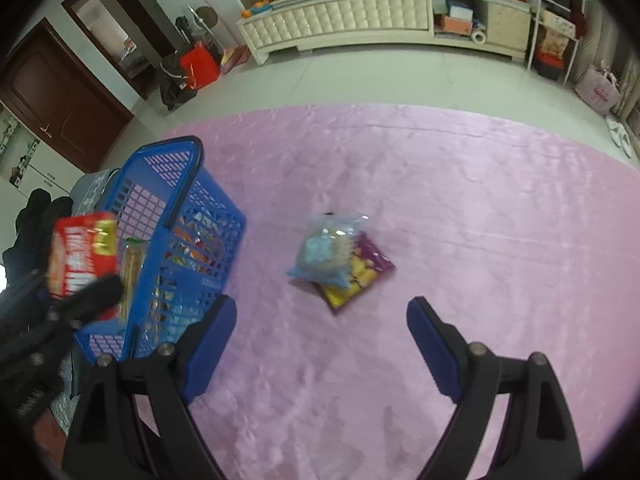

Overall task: Organize snacks
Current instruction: 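Carry the noodle packet over the basket with the left gripper while the right gripper approaches the striped bag, then open the left gripper to drop the noodle packet while the right gripper grasps the striped blue bag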

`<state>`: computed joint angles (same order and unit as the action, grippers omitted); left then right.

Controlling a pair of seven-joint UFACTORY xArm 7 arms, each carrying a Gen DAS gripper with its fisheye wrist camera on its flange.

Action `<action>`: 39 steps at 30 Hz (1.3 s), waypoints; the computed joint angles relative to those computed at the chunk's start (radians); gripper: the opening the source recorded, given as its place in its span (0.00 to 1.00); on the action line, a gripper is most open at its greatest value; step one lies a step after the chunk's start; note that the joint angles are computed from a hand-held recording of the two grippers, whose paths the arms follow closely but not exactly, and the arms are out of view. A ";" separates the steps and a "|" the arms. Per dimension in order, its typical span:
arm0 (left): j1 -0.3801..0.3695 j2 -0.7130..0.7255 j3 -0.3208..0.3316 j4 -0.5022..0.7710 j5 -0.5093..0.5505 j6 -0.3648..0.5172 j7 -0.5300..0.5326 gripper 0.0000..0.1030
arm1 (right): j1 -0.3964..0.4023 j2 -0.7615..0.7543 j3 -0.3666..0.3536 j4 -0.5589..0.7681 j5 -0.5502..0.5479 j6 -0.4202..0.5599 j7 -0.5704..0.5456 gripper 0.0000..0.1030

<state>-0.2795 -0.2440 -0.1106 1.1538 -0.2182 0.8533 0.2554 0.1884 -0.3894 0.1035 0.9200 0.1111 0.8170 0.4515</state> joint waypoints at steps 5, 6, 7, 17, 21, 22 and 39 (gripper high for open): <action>0.034 0.053 0.023 0.038 0.011 0.004 -0.003 0.25 | 0.003 0.104 0.016 0.061 -0.022 -0.006 0.016 0.87; 0.042 0.068 0.029 0.047 0.009 0.010 -0.003 0.25 | 0.004 0.128 0.017 0.076 -0.026 -0.003 0.019 0.87; 0.048 0.088 0.030 0.065 0.009 0.019 -0.006 0.25 | 0.004 0.147 0.018 0.086 -0.033 0.000 0.024 0.87; 0.083 0.245 0.023 0.133 0.012 0.034 0.014 0.26 | 0.010 0.294 0.012 0.154 -0.082 -0.002 0.052 0.87; 0.081 0.288 0.012 0.148 0.032 0.033 0.017 0.27 | 0.010 0.330 0.006 0.171 -0.094 -0.004 0.060 0.87; 0.081 0.297 0.010 0.153 0.032 0.033 0.019 0.27 | 0.010 0.337 0.005 0.175 -0.092 -0.004 0.055 0.87; 0.100 0.331 0.012 0.180 0.038 -0.014 0.025 0.60 | 0.048 0.419 0.013 0.250 -0.257 0.042 0.127 0.57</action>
<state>-0.1800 0.0871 -0.0982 1.3339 -0.1799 0.8394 0.2809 0.2367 0.0293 0.1163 1.1703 -0.1460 0.8587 0.5785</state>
